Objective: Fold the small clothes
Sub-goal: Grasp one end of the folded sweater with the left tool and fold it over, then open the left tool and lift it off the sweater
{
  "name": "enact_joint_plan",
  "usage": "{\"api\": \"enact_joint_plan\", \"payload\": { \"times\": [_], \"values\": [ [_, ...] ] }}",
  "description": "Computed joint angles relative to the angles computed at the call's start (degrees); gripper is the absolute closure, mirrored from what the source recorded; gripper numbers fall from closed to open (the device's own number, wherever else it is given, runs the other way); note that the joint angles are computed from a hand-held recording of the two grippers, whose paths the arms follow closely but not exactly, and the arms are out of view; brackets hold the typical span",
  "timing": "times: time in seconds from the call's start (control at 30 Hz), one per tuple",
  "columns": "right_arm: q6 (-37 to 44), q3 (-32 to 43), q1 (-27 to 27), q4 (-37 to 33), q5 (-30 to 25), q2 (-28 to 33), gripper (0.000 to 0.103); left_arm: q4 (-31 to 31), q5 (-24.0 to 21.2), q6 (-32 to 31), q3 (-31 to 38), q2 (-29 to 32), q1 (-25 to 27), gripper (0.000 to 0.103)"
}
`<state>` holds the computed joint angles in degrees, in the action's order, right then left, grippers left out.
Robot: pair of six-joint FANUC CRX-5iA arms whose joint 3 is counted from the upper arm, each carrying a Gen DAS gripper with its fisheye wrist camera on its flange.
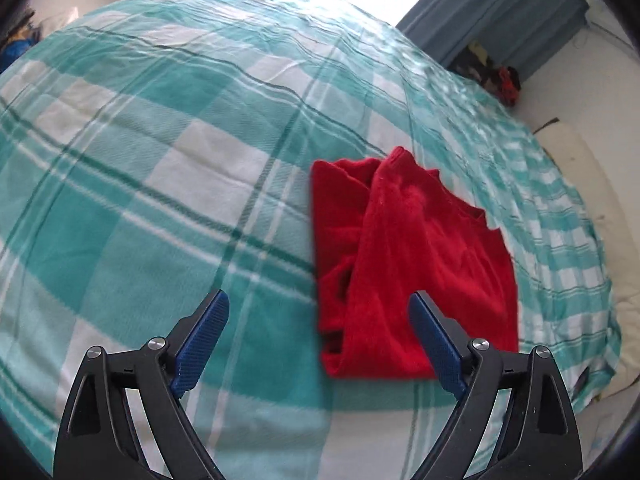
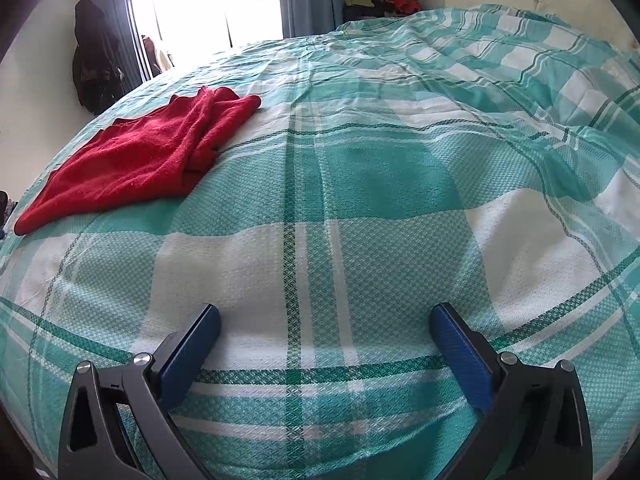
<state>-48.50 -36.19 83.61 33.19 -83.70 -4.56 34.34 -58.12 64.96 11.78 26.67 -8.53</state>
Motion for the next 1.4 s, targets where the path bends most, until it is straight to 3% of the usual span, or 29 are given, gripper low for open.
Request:
{"api": "enact_joint_plan", "payload": {
  "times": [0.13, 0.2, 0.27, 0.3, 0.33, 0.43, 0.6, 0.83, 1.07, 1.13, 1.2, 1.27, 1.33, 1.4],
  "values": [
    [0.0, 0.0, 0.0, 0.0, 0.1, 0.0, 0.0, -5.4, -3.9, 4.7, 9.9, 7.4, -3.4, 0.012],
    [0.0, 0.0, 0.0, 0.0, 0.1, 0.0, 0.0, -8.7, -3.3, 6.2, 11.8, 8.3, -4.9, 0.015],
    [0.0, 0.0, 0.0, 0.0, 0.1, 0.0, 0.0, -10.0, -3.4, 6.3, 12.9, 8.7, -5.5, 0.041],
    [0.0, 0.0, 0.0, 0.0, 0.0, 0.0, 0.0, -8.1, -5.3, 5.3, 13.7, 9.6, -5.1, 0.075],
    [0.0, 0.0, 0.0, 0.0, 0.0, 0.0, 0.0, -7.1, -7.5, 5.5, 15.0, 10.4, -5.0, 0.091],
    [0.2, 0.1, -0.1, 0.1, -0.1, 0.2, 0.0, -12.3, -7.1, 6.1, 16.1, 8.5, -6.3, 0.093],
    [0.1, 0.0, -0.1, 0.2, -0.2, 0.1, 0.0, -16.8, -9.2, 11.4, 20.5, 7.1, -8.8, 0.094],
    [0.2, 0.0, -0.1, 0.1, -0.1, 0.0, 0.0, -14.9, -10.7, 11.3, 27.6, 7.3, -16.7, 0.094],
    [0.2, 0.0, -0.2, 0.1, 0.1, -0.2, 0.0, -24.1, -8.5, 18.2, 30.6, 11.4, -29.4, 0.094],
    [0.3, 0.0, -0.3, 0.1, 0.1, -0.2, 0.0, -28.4, -9.7, 19.8, 31.5, 13.4, -32.9, 0.092],
    [0.4, 0.0, -0.3, 0.0, 0.2, -0.2, 0.0, -34.9, -11.7, 19.8, 33.3, 14.9, -36.4, 0.08],
    [0.3, -0.2, -0.3, 0.0, 0.4, -0.4, 0.0, -37.4, -7.2, 17.2, 28.5, 11.5, -37.6, 0.072],
    [0.2, -0.4, -0.3, 0.1, 0.6, -0.7, 0.0, -27.9, -2.1, 9.5, 20.1, 6.3, -35.2, 0.043],
    [0.4, -0.5, -0.5, 0.0, 0.9, -0.9, 0.0, -16.6, 1.1, 1.3, 11.3, 0.4, -31.4, 0.033]
  ]
}}
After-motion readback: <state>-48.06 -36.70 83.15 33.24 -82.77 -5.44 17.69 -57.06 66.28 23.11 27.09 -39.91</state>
